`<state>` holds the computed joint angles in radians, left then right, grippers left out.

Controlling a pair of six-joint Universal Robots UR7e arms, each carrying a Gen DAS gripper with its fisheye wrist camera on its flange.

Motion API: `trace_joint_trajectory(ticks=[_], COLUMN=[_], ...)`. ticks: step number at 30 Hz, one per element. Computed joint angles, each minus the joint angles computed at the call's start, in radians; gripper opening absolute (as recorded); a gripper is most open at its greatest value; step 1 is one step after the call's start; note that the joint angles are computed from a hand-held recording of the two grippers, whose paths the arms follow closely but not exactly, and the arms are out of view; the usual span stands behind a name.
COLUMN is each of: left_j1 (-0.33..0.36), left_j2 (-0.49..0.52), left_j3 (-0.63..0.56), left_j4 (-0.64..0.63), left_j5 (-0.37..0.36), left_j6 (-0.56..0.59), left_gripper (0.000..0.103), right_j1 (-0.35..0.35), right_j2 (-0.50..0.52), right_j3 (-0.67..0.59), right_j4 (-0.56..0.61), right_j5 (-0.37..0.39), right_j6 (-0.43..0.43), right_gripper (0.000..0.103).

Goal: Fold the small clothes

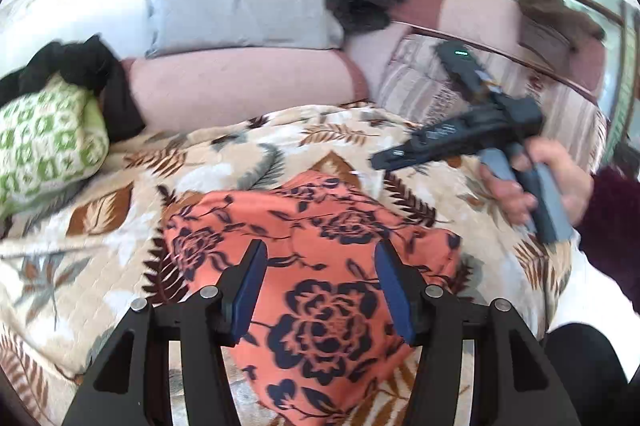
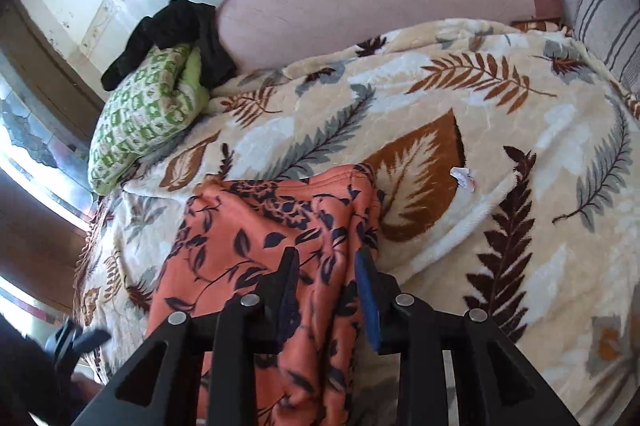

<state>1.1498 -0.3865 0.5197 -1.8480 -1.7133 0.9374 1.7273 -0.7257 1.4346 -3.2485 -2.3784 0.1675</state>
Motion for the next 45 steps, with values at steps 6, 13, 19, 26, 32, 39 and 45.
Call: trace_joint_trajectory(ticks=[6, 13, 19, 26, 32, 39, 45], left_j1=[-0.021, -0.016, -0.009, -0.009, -0.003, -0.004, -0.002], left_j2=[0.08, -0.023, 0.02, 0.022, 0.063, 0.06, 0.067], left_j3=[-0.034, 0.208, 0.091, 0.091, 0.008, 0.018, 0.004], left_j4=[-0.033, -0.238, -0.12, -0.125, -0.061, -0.069, -0.067], left_j5=[0.302, 0.401, 0.372, 0.38, 0.379, 0.385, 0.386], left_j6=[-0.075, 0.064, -0.036, -0.035, -0.075, -0.078, -0.081], left_gripper=[0.056, 0.058, 0.059, 0.063, 0.071, 0.072, 0.076], right_j1=[0.042, 0.025, 0.047, 0.004, -0.066, -0.03, -0.058], right_j2=[0.1, 0.095, 0.054, 0.141, 0.208, 0.251, 0.431], right_j3=[-0.066, 0.061, 0.009, -0.211, -0.377, -0.491, -0.844], right_j4=[-0.02, 0.167, 0.364, 0.249, 0.419, 0.357, 0.568], right_j5=[-0.037, -0.075, -0.094, -0.1, -0.094, 0.006, 0.201], right_j6=[-0.023, 0.247, 0.313, 0.187, 0.214, 0.032, -0.019], right_gripper=[0.031, 0.029, 0.029, 0.029, 0.03, 0.031, 0.031])
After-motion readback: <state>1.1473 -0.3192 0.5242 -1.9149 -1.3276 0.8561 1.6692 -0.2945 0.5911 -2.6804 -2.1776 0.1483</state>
